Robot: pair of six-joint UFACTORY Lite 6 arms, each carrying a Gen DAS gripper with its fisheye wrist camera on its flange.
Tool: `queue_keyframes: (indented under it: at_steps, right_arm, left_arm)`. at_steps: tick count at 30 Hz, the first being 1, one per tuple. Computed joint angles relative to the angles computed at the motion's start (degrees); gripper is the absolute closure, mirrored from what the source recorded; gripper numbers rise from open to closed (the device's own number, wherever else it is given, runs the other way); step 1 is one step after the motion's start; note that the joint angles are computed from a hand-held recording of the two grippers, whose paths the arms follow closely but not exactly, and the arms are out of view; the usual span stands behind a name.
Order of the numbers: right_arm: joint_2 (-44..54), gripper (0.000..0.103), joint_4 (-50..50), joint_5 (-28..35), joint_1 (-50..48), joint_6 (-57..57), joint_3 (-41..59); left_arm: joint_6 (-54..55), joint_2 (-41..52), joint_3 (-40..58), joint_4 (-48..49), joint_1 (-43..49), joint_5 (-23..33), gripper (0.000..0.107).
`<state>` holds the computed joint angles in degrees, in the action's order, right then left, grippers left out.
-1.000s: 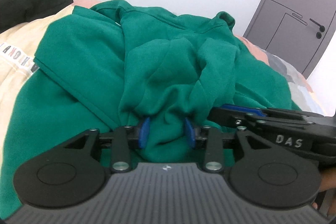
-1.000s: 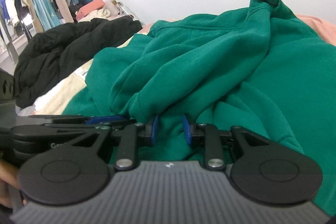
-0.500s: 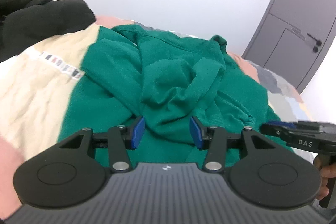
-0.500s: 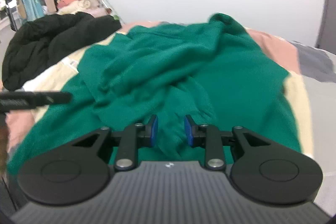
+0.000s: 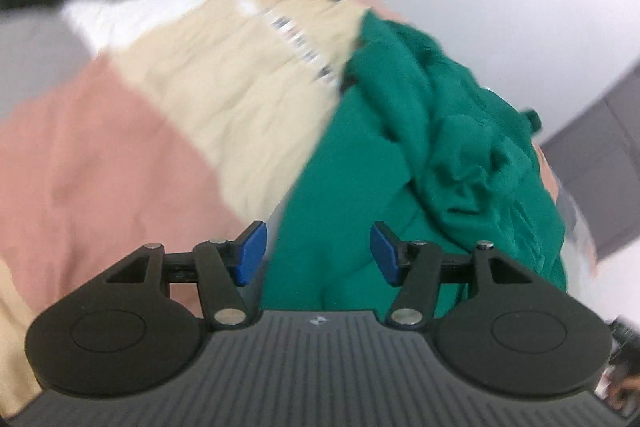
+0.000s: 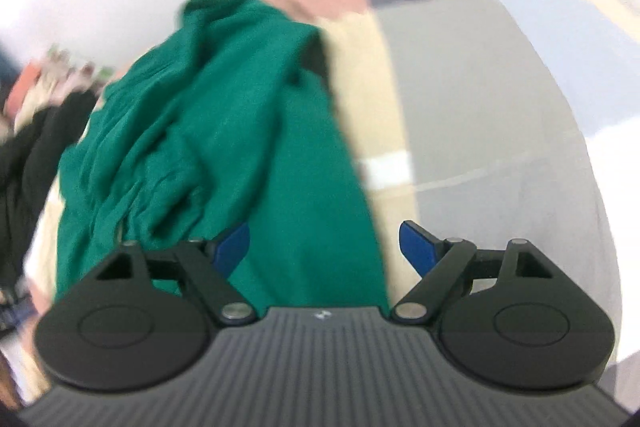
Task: Fold large clothes
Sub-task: 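Grasp the folded green hoodie with both grippers and lift it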
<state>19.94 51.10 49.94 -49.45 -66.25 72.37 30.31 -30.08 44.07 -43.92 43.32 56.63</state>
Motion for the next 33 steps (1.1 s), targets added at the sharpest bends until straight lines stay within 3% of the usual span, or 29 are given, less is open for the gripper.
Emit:
queue_keyframes:
  at_steps: [3,8,10,14,16,18,20,22,24,27,30,33]
  right_arm:
    - [7.21,0.02,-3.08,2.27,-0.57,7.53,6.25]
    - [13.63,0.02,-5.53,5.41,-0.84,15.54,10.77]
    - [14.86,0.017,-7.55,6.72,0.43,17.57,11.49]
    - [11.91,0.017,-7.33,9.26,2.7,14.81,7.7]
    - [13.51,0.017,-4.61,16.44,2.24,12.43,8.5]
    - [11.04,0.017,-1.53,19.6,1.73,8.16,5.44]
    - [7.74,0.017,0.92,21.0,1.32,3.81,1.77]
    - [6.69,0.017,2.82,23.89,0.85,1.37,0.02]
    - [5.57,0.017,2.09,22.39,1.51,0.96,-1.24]
    - [4.28,0.017,-2.52,12.84,5.05,6.19,-3.63]
    - [6.54,0.017,-6.59,7.55,8.45,11.4,-3.27]
    - [5.46,0.017,-6.46,8.13,9.94,10.13,-3.88]
  left_arm:
    - [0.8,4.17,-0.85,-2.12,1.92,1.74,0.044]
    - [-0.88,7.04,-3.22,-2.26,-2.34,1.03,0.043]
    - [-0.26,5.86,-4.21,-3.01,-3.46,0.79,0.037]
    - [4.67,4.08,-5.66,-7.91,-1.11,4.89,0.033]
    - [8.73,3.07,-6.63,-12.34,2.88,10.1,0.032]
    - [12.47,3.44,-6.91,-16.75,7.1,16.88,0.031]
    - [12.58,4.06,-7.18,-19.04,6.63,18.6,0.029]
    - [10.68,3.47,-6.81,-17.08,4.66,16.36,0.028]
    - [7.14,3.48,-6.71,-13.58,2.11,13.04,0.028]
    - [0.79,5.67,-5.69,-7.34,-2.85,8.11,0.027]
    - [0.19,6.51,-5.66,-7.26,-4.67,7.7,0.02]
    - [3.79,5.84,-6.46,-11.63,-3.75,10.71,0.02]
